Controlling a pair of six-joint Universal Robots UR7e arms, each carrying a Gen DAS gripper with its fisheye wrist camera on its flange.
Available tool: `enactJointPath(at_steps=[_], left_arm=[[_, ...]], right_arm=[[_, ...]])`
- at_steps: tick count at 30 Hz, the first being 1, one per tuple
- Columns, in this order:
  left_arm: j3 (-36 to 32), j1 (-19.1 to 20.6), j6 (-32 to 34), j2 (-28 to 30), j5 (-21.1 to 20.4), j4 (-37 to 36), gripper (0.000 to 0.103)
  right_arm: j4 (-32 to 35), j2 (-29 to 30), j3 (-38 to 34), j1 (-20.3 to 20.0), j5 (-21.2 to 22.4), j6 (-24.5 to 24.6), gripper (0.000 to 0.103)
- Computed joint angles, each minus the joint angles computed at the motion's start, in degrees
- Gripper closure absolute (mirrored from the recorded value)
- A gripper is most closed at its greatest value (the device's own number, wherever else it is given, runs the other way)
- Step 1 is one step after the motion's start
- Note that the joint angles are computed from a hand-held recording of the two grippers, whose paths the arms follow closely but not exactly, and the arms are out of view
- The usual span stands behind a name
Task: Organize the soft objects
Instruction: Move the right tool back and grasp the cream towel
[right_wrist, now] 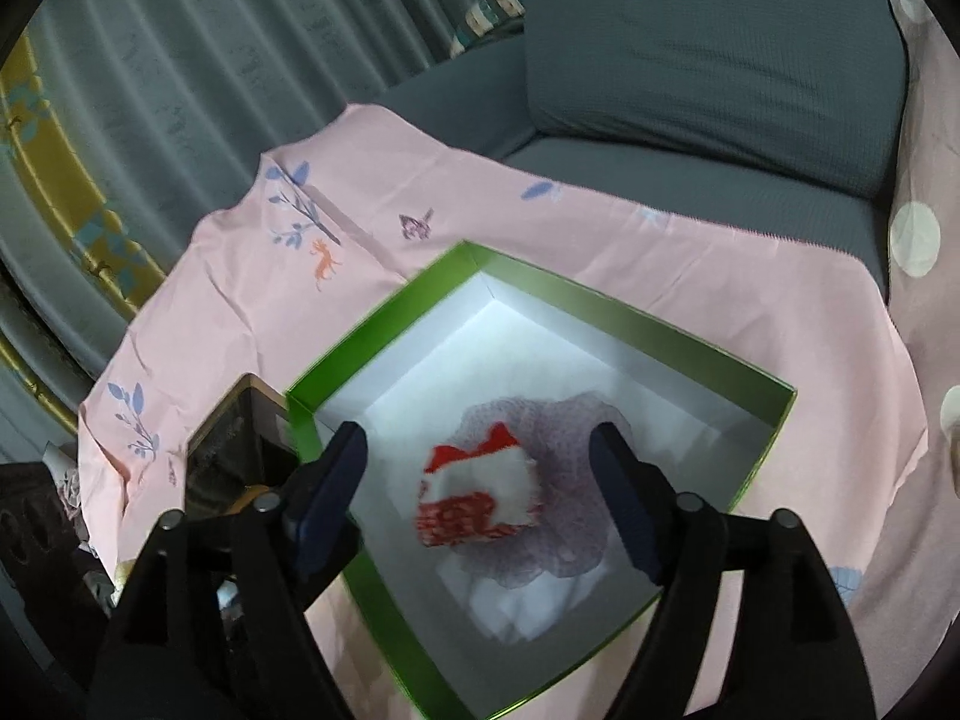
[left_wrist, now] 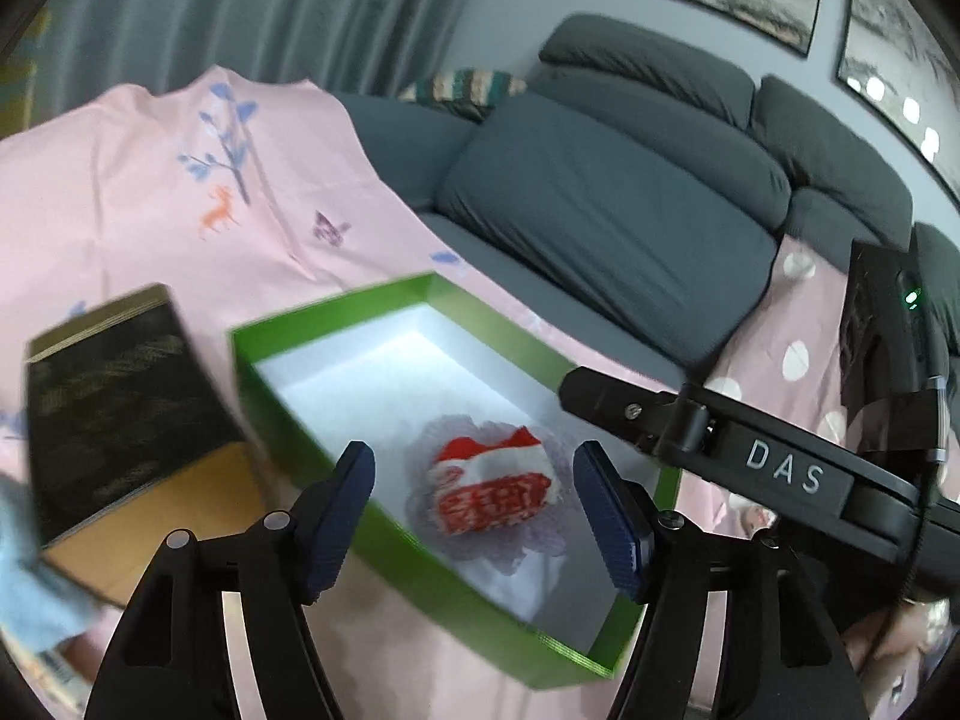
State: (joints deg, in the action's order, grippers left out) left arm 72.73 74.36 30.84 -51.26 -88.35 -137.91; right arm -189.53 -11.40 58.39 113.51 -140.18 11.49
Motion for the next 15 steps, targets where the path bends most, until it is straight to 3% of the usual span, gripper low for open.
enactJointPath(at_steps=[4,9,15], left_arm=[[1.13,1.00,-0.29,-3.50,-0.31,-1.27,0.018],[2.49,2.92,-1.21,-7.46,-0.10,-3.46,0.015],[4.08,5.20,-1.67,-11.37,5.11,-6.72,0.007]], right_arm=[[-3.33,1.68,-2.39,1.18,1.20,-3.80,0.002],[-4.29,3.62,-5.46,2.35,3.86,-8.51,0.001],[-0.69,7.21,-11.90,4.05,4.33,-11.40,0.001]])
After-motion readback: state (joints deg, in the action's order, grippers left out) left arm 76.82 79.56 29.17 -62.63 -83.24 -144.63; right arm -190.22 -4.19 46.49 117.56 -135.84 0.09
